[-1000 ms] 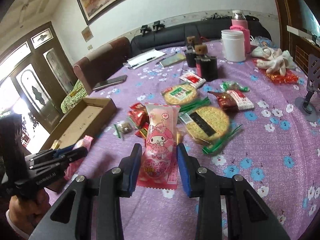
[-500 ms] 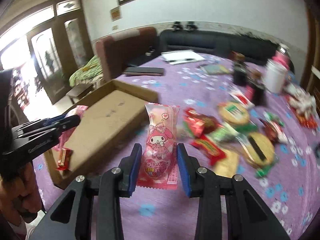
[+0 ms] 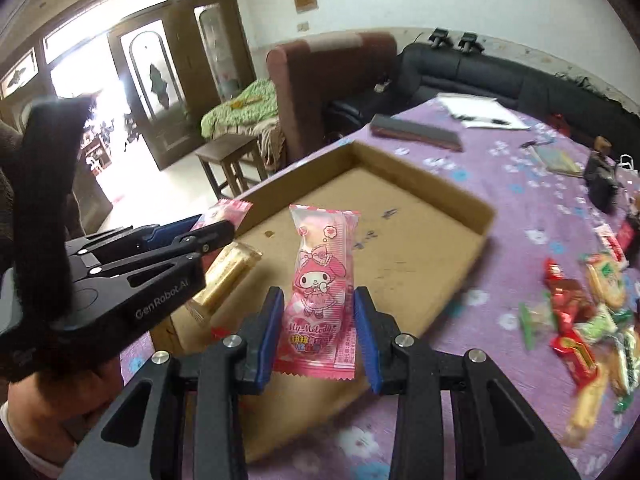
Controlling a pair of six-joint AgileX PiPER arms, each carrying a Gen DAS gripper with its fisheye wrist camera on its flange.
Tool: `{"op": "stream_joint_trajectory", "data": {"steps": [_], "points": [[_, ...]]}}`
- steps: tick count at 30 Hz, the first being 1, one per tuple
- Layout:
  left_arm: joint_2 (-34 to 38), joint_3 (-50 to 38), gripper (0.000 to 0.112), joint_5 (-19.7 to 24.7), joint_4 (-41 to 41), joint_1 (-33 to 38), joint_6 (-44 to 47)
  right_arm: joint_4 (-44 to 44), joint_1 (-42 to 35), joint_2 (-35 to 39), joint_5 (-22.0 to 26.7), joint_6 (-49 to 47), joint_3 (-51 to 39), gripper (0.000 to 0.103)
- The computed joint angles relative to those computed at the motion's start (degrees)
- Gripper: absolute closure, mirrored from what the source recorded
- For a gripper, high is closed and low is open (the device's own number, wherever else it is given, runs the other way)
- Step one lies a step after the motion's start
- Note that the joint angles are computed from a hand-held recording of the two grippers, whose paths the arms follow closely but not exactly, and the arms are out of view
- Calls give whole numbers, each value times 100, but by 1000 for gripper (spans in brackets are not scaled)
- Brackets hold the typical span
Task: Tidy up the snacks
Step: 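Carry both pink cakes into the cardboard box and release them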
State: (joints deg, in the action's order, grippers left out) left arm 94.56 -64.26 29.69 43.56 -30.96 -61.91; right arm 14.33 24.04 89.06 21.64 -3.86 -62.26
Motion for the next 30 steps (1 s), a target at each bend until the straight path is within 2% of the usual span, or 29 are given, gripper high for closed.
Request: {"op": "stream_joint_trajectory", "data": {"steps": [3,7,16,17,19,21,24,27,30], "points": [[176,-124,88,11,-146,19,248,136,88,309,80,-58,-191,68],[296,-154,88,-4,-252,23,411,-183,204,487,129,231,-281,68],[448,-324,84,78,-671,101,765,-403,162,509,145,483,-240,65],[432,-326,80,59,-746,117,816,-360,139,476,127,442,-208,60],[342,-256,47,72,-570,76,599,-609,131,339,61,679,-96,50],[173,-97,32,55,-108,-20,138,-1037,152,187,23,1075,11,47],[-27,-11,27,145,322,-199,-290,-1843,143,-57,58,1814,170,42],[-118,-26,19,278,498,-359,-508,-2732,109,-311,112,2651,349,32],[-179,-75,18,378,585,-518,-642,-3591,90,-580,268,3436,546,29]]}}
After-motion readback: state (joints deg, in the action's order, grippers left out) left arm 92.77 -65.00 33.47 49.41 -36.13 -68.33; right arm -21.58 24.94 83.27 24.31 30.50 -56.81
